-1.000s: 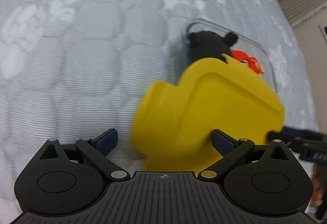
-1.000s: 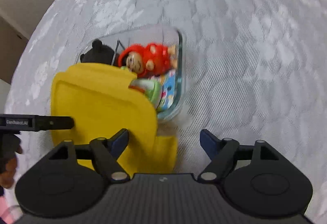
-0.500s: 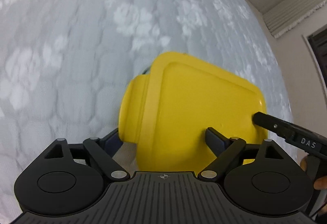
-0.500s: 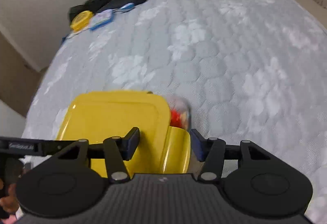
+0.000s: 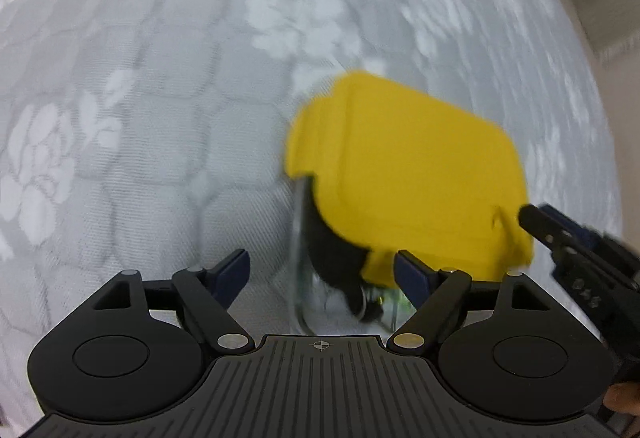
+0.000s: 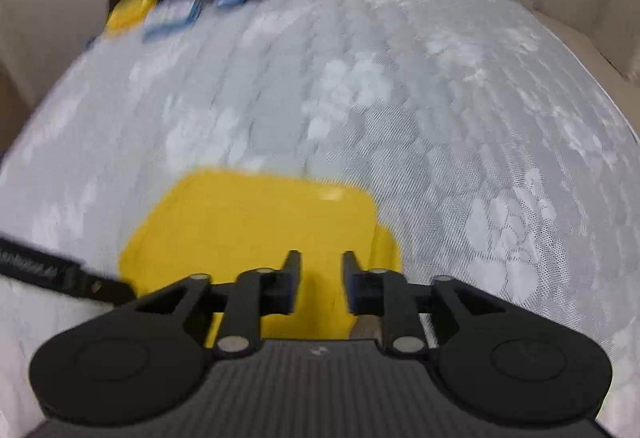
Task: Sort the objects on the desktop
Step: 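Press the yellow lid down onto the glass container with both grippers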
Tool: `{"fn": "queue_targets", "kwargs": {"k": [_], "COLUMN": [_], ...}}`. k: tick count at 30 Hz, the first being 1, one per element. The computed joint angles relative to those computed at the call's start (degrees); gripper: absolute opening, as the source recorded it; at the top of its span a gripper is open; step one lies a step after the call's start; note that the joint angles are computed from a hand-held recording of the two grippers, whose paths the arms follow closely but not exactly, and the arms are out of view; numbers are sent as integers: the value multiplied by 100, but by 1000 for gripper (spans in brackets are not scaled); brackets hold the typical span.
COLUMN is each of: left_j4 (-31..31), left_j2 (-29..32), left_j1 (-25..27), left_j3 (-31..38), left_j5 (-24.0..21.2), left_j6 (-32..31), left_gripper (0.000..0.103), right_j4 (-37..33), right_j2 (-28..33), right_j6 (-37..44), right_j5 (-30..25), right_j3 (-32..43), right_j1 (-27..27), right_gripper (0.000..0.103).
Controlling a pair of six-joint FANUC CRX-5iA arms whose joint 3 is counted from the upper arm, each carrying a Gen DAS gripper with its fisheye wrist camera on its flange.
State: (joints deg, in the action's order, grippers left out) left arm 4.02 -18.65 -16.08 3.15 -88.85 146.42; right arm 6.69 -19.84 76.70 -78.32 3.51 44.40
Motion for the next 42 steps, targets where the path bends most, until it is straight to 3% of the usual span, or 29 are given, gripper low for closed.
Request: {"fn": "queue_targets", "kwargs": {"k": [1,2,4,7,8,11,14,18,23,27,29,30,33,35,40,42], "left_j4": [138,247,547,1096,1190,1351,1538,962,144,60,9,-32,-495,-573,1053,1161], "left_j2": [-198,-364,-609,-835,-848,-798,-640,-297,-314,-555,-659,-690,-586,-581,-970,-950], "left_j1": [233,441,858,1381,1475,1532,1441,1074,71,-303,-189,-123,-205,-211,580,528], "left_j3": [-249,-479,-941,-1609,-1746,-2015,-2089,-1382,-499,-868,-1058,-1066,-648,-557,-1495,-1547], "left_j5": [281,540,1014,1615,1769,2261,2658,2012,1023,1248,1348,1350,794,504,888,974], "left_j6": [2,10,-86,-123,-104,-115,-400,-600,222,791,808,795,589,512,-149,-244], "left_gripper": [86,86,85,85,85,85,88,85,85,84,82,82,90,91,91,90], "right_j4": [99,50,-372,-2071,-2298,-2092,-2925,-2529,-2360,-1955,-1758,-1638,-1442,-1397,-1169,-1222], "right_j2": [36,140,443,997,1081,1157,1320,1254,913,378,237,265,228,301,590,598], "right_j6": [-305,-678,-1209,-1556,-1653,-1599,-1142,-654,-315,-31,253,404,575,521,265,254], "right_j5": [185,306,369,-91,-167,-113,-316,-468,-1137,-638,-284,-279,-272,-377,-1033,-1157], "right_j3": [-17,32,297,948,990,835,987,1020,1231,627,317,304,337,427,681,685], "right_j1": [-99,-316,-879,-2098,-2274,-2208,-2562,-2175,-1973,-1756,-1640,-1561,-1468,-1458,-1254,-1199], "right_gripper": [56,67,67,61,60,60,64,54,55,55,45,45,56,58,62,58]}}
